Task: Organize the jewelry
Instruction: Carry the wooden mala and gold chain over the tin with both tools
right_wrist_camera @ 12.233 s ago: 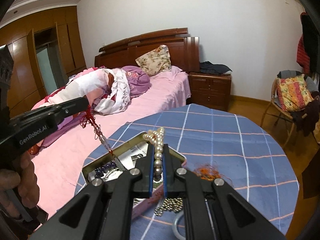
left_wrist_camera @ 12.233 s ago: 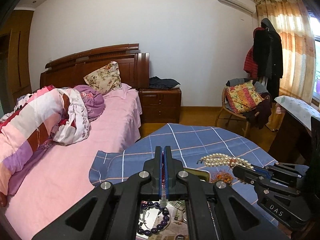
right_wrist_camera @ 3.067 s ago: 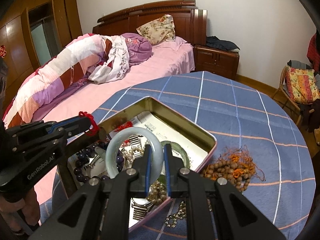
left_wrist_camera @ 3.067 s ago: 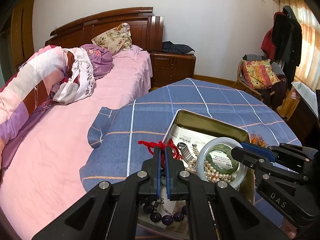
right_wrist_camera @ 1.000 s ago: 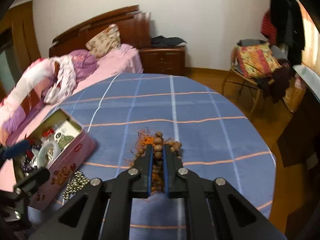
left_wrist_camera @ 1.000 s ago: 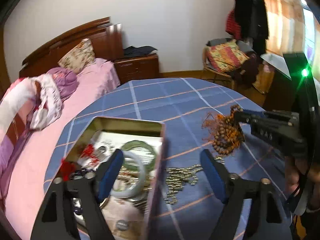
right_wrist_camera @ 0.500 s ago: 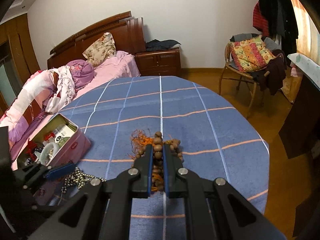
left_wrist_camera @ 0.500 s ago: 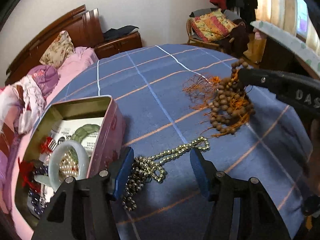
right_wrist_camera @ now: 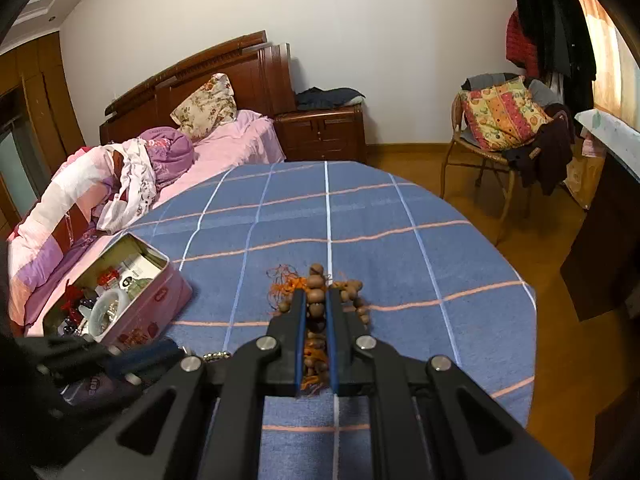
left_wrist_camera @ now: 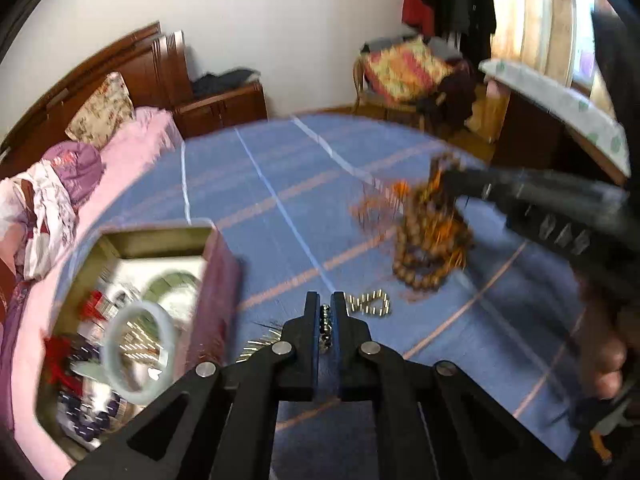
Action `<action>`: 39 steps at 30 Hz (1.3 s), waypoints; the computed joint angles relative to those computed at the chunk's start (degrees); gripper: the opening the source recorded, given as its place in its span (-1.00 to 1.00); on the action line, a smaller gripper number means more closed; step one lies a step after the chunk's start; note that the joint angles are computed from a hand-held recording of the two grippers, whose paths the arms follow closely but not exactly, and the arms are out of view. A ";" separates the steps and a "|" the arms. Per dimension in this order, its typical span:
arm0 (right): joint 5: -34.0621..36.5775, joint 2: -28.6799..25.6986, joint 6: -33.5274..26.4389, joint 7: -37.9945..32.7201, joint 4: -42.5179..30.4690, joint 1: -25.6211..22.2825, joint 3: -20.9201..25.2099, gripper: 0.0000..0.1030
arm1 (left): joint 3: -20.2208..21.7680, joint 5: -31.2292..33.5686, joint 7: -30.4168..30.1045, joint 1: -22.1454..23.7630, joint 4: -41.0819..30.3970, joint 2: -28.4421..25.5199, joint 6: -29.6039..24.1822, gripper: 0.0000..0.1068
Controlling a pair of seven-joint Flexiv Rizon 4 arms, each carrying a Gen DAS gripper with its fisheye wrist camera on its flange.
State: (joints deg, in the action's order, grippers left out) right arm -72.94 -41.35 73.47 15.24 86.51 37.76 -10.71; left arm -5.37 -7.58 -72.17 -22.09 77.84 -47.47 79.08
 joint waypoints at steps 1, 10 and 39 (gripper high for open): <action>-0.09 0.10 -0.10 -0.07 -0.09 0.08 -0.02 -0.78 | -0.14 0.01 -0.04 0.14 0.23 0.48 0.77 -0.93; -3.45 1.01 -1.07 1.29 -0.76 0.22 0.00 -0.78 | -7.32 -2.72 5.62 5.49 3.72 2.36 5.27 -0.93; 2.47 -5.89 3.43 -10.73 -16.98 2.79 -0.13 -0.78 | 0.75 -5.31 0.28 7.37 7.01 8.28 12.56 -0.93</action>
State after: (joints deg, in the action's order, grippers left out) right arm -70.48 -47.25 76.91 4.50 69.53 40.56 -10.84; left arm -4.62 -12.90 -71.89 -14.72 84.85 -39.19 91.65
